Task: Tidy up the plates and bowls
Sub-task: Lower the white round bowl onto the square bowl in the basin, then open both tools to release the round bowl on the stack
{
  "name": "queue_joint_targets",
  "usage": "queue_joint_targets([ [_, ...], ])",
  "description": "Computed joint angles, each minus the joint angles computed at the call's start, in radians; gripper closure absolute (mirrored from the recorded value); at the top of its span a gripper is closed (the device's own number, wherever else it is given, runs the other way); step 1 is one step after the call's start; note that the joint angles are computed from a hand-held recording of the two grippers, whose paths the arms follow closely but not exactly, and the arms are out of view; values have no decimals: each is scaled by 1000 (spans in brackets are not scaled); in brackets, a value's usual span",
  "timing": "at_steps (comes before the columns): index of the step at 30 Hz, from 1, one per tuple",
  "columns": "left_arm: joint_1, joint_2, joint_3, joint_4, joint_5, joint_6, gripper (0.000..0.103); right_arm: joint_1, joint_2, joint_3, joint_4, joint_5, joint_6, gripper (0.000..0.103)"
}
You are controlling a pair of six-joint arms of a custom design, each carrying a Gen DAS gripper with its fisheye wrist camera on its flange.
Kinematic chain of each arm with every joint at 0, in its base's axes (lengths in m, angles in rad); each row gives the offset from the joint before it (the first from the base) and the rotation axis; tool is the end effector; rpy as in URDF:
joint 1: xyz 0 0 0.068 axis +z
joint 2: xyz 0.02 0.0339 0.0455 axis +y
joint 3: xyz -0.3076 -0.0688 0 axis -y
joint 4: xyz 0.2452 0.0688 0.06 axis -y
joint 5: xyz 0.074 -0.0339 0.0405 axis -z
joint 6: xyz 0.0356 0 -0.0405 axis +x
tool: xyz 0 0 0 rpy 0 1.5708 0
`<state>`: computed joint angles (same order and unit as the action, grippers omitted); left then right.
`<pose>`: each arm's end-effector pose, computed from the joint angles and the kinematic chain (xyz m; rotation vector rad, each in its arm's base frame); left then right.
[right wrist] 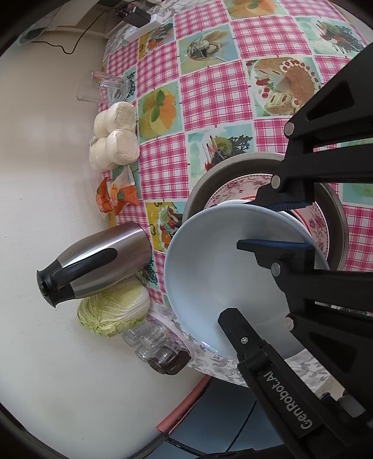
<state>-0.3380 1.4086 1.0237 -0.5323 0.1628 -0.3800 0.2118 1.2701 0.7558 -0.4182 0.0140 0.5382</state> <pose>0.2683 -0.1004 0.2940 0.0169 2.5415 -0.4966 0.2320 0.0494 0.2509 0.4164 2.4929 0.2894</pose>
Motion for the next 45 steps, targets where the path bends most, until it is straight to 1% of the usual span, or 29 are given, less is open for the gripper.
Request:
queue_joint_targets([
  [5, -5, 17, 4, -4, -7, 3, 82, 4, 13, 1, -1, 11, -4, 83],
  [15, 3, 53, -4, 4, 21, -12, 82, 22, 41, 10, -15, 59, -20, 82],
  [22, 5, 54, -2, 8, 24, -18, 82, 3, 43, 6, -14, 52, -29, 80],
  [25, -4, 53, 6, -6, -32, -17, 82, 10, 45, 7, -16, 61, -30, 80],
  [28, 16, 49, -3, 8, 2, -22, 82, 17, 40, 10, -16, 65, -35, 79],
  [31, 16, 47, -3, 8, -6, -25, 82, 8, 37, 5, -9, 53, -38, 79],
  [32, 16, 46, -2, 7, -8, -27, 79, 4, 37, 4, -8, 47, -39, 79],
  [37, 20, 47, 4, -3, -7, -33, 79, 2, 34, 2, -10, 45, -40, 79],
  [38, 22, 46, 5, -6, -6, -34, 77, 0, 33, 1, -10, 45, -40, 79],
  [40, 25, 42, 4, -8, -9, -36, 66, -5, 27, -1, -13, 41, -40, 79],
  [41, 27, 40, 4, -8, -8, -37, 55, -8, 23, -2, -15, 40, -40, 79],
  [42, 29, 35, 2, -6, -7, -37, 48, -11, 18, -3, -19, 40, -40, 79],
  [44, 33, 23, -2, -4, 0, -34, 47, -18, 6, -4, -26, 41, -43, 79],
  [45, 33, 19, -1, -7, -4, -33, 44, -20, 0, -5, -31, 41, -46, 78],
])
